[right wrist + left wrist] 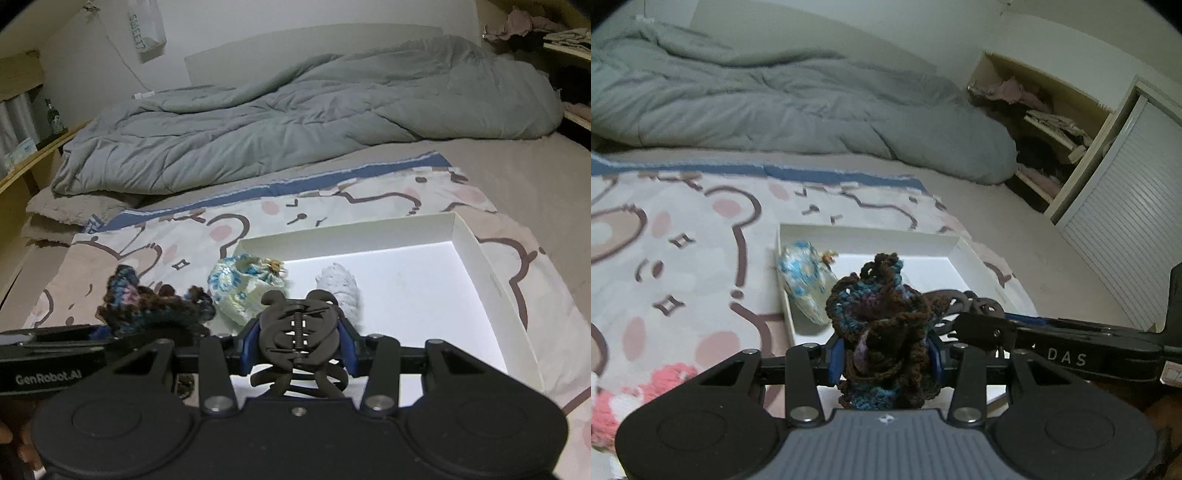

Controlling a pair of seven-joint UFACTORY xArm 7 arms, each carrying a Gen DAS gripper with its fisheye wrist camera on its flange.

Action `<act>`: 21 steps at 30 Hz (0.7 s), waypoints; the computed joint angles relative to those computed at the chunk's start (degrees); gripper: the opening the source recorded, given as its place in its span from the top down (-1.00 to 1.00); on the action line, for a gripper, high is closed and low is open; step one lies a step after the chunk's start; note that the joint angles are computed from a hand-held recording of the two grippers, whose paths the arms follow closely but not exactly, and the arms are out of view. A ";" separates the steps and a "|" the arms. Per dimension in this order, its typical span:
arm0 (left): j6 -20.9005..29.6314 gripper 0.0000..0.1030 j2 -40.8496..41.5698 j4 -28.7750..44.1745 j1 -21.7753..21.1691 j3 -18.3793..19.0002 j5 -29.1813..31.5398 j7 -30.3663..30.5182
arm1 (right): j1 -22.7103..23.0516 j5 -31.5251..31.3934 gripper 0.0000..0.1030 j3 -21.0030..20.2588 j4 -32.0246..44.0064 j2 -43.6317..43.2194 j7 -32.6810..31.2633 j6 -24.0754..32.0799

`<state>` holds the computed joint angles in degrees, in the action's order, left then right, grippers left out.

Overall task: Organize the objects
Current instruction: 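Lower the scrunchie and claw clip into the tray and open both grippers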

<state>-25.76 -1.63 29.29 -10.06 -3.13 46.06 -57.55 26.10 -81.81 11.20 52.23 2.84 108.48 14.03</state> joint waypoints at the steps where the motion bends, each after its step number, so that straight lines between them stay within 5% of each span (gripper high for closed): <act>1: 0.51 0.15 0.94 0.84 -0.10 -0.02 1.00 -0.92 | -0.04 0.45 0.12 -0.04 0.11 0.29 -0.25 0.07; 9: 4.77 -0.13 3.11 1.04 -0.29 -3.04 -7.21 7.81 | 0.00 3.76 0.12 -1.29 0.78 3.06 -3.20 -1.99; 21: 9.94 -0.36 -0.17 -0.12 -1.08 -0.88 -4.54 8.99 | 3.02 9.72 0.12 -3.62 2.52 7.33 -9.53 -1.67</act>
<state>-15.82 -1.80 29.17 -11.14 -4.01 41.52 -48.56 29.11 -72.09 7.58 54.75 10.17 98.95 12.36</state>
